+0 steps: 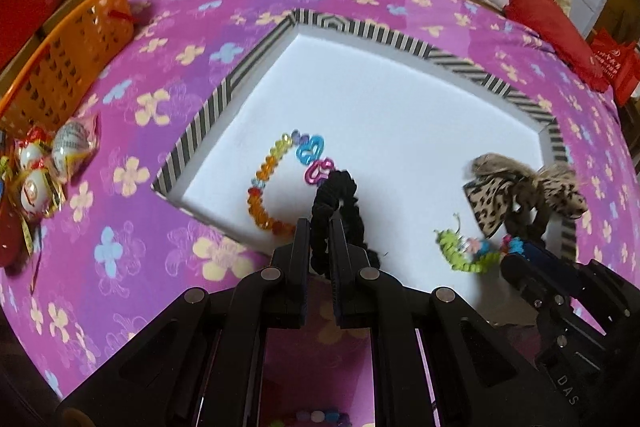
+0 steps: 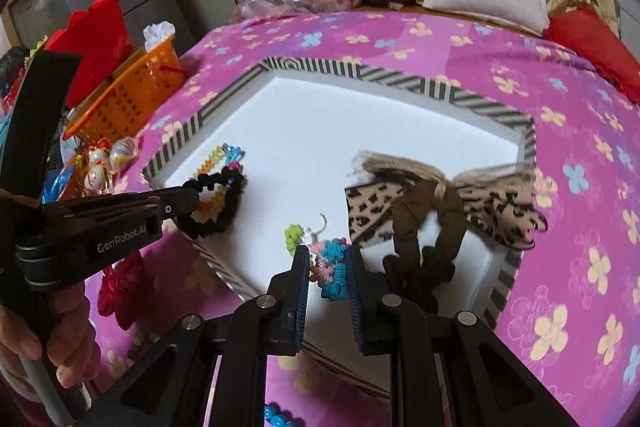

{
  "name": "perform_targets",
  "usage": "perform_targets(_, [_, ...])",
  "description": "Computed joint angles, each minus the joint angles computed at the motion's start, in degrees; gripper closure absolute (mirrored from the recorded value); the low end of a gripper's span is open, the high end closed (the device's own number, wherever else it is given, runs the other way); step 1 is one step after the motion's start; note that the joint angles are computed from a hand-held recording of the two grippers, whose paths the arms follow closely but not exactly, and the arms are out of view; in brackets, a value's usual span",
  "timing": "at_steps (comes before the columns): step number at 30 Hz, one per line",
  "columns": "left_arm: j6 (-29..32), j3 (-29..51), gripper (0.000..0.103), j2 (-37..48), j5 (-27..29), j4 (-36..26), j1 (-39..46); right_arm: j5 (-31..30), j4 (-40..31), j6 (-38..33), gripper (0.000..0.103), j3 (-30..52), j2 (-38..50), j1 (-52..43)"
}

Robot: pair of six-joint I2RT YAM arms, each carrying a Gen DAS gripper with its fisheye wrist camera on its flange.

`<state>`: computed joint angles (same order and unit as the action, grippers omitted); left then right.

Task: Organize jewelry
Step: 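Carry both items into the white tray and open both tools there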

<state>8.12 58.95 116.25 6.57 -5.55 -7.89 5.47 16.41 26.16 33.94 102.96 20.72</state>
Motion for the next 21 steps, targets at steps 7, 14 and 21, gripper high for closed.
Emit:
perform_targets(7, [-0.1, -2.0, 0.095, -0.7, -2.1, 2.4, -1.2, 0.0, -0.3, 0.8, 0.085, -0.5, 1.4, 0.0])
perform_targets(14, [0.5, -4.5, 0.074, -2.8, -2.8, 4.2, -2.0, 2.1, 0.4, 2.7, 0.058, -5.0, -4.0, 1.6])
perform_targets(21, [1.3, -11.7, 0.053, -10.2, -2.2, 7.5, -1.6, 5.6, -2.1, 6.5, 0.058, -10.8, -14.0, 4.9])
